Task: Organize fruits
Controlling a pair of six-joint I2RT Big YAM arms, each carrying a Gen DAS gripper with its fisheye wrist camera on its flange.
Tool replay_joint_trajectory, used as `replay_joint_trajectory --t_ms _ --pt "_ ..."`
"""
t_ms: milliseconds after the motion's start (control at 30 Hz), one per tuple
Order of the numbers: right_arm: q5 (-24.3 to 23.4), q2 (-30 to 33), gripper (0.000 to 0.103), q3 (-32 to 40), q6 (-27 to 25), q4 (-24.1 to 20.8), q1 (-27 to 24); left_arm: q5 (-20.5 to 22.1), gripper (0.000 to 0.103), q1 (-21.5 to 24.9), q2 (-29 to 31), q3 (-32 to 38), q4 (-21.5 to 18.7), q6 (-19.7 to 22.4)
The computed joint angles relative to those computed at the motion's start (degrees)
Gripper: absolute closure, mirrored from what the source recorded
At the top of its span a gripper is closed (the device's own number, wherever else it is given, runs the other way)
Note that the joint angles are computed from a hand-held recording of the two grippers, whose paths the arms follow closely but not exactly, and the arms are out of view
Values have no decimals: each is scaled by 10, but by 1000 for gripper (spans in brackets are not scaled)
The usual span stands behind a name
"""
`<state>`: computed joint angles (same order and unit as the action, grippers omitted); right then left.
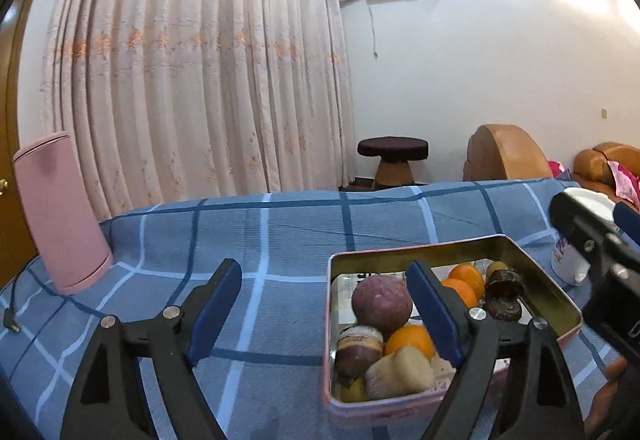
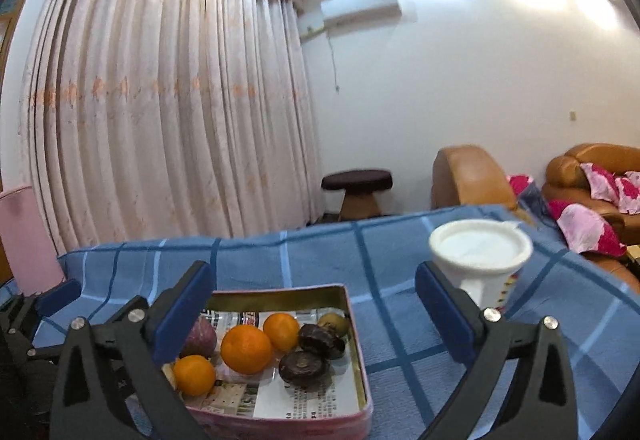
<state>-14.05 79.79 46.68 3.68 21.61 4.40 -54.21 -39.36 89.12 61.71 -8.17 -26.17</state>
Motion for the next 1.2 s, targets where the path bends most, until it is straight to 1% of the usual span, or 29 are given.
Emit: replay_joint_trajectory --t_ms 133,233,300,467,633,867,1000,1200 --pt "12 -21 0 -26 5 29 1 -12 17 -9 -16 -20 10 -6" --pt "17 -36 0 -44 7 44 -1 -17 17 -14 -23 -30 15 -7" --pt "22 -46 0 -54 7 49 -1 -23 17 -18 -29 -38 27 -4" --pt "38 -67 0 -83 6 83 0 -31 16 -24 -34 -45 29 -7" --pt "44 -76 0 -93 1 95 4 -38 16 -28 -36 -51 41 0" --pt "42 -74 0 -91 6 88 0 -42 16 -32 -37 -50 30 -10" --pt "42 -74 0 -91 5 89 0 -42 16 -30 -38 -48 28 -10" --pt "42 -73 0 -90 5 89 -1 -40 16 -29 -38 -46 15 -20"
